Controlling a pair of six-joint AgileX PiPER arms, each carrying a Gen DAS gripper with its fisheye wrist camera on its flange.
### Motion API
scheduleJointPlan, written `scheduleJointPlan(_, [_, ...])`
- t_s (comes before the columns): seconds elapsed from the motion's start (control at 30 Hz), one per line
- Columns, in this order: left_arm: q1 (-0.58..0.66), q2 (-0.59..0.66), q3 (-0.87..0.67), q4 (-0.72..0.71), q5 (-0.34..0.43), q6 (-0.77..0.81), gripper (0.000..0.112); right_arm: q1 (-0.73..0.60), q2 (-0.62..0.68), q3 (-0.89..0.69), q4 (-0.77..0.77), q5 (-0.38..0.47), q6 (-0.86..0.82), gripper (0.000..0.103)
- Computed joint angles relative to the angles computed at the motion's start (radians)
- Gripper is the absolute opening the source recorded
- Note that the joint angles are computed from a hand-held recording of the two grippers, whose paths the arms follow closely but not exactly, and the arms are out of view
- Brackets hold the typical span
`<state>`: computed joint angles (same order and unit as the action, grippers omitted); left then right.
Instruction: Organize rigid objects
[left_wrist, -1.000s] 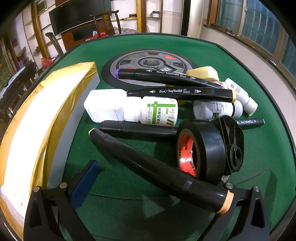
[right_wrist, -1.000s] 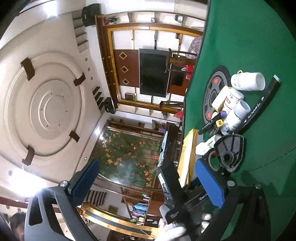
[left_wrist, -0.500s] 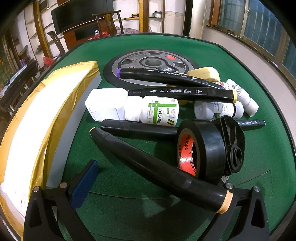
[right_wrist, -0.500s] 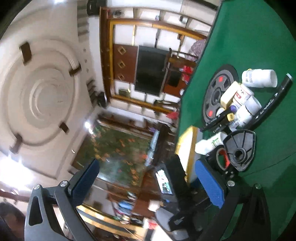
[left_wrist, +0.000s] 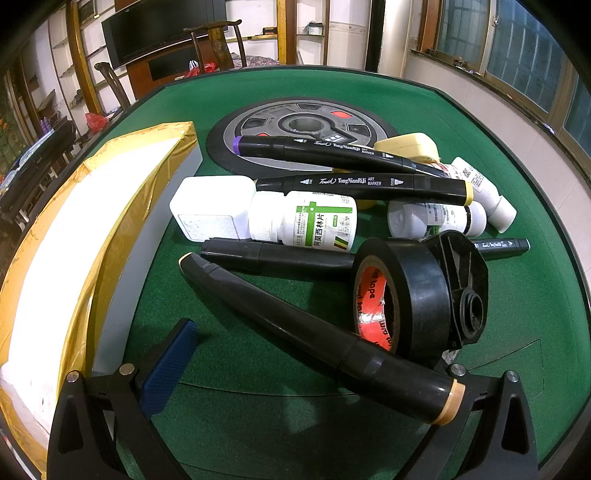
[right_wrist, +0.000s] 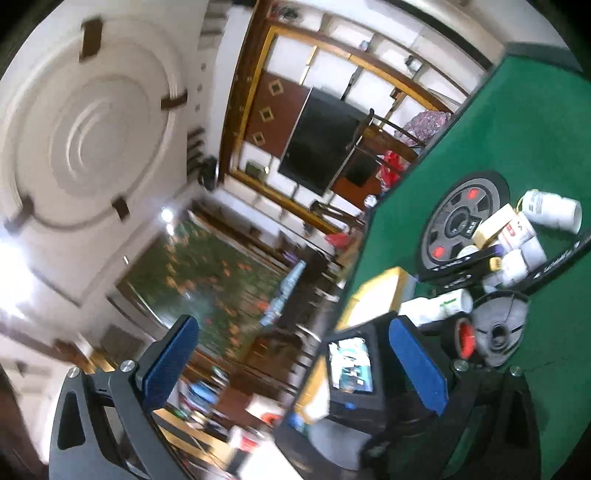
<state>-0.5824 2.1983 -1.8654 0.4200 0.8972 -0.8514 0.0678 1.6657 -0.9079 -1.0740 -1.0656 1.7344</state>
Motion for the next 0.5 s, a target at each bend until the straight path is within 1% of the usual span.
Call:
scheduleJointPlan(0.07, [0.0, 0.0, 0.0, 0.0, 0.0, 0.0, 0.103, 0.009, -0.019, 0.035, 0.066, 0.035, -0.029, 0.103])
scheduleJointPlan(0.1, [0.001, 0.001, -0.002, -0.001, 0.0, 0.001, 0.103, 0.01, -0.019, 0.039, 0.069, 0.043, -0.014, 0.103])
scheduleJointPlan(0.17, [0.0, 0.0, -0.001, 0.0, 0.001, 0.0, 0.103, 0.011, -0.014, 0.043, 0.059, 0.053, 0.014, 0.103])
scheduleJointPlan(0.23, [0.0, 0.001, -0.001, 0.0, 0.0, 0.001, 0.103, 0.009, -0.019, 0.026, 0.014, 0.065, 0.014, 0.103])
scheduleJointPlan(0.33, [0.0, 0.001, -0.003, -0.001, 0.001, 0.001, 0.103, -0.008, -0.061, 0.057, 0.028, 0.048, -0.1, 0.103])
scheduleJointPlan(0.4, [0.0, 0.001, -0.002, -0.001, 0.001, 0.001, 0.103, -0.028, -0.067, 0.077, 0.057, 0.003, -0.148, 0.103])
scheduleJointPlan(0.47, [0.0, 0.001, -0.002, -0.001, 0.001, 0.001, 0.103, -0.075, -0.043, 0.09, 0.063, -0.106, -0.128, 0.103])
scheduleJointPlan(0.5, [0.001, 0.001, -0.003, -0.001, 0.001, 0.001, 0.103, -0.092, -0.029, 0.089, 0.062, -0.145, -0.105, 0.103])
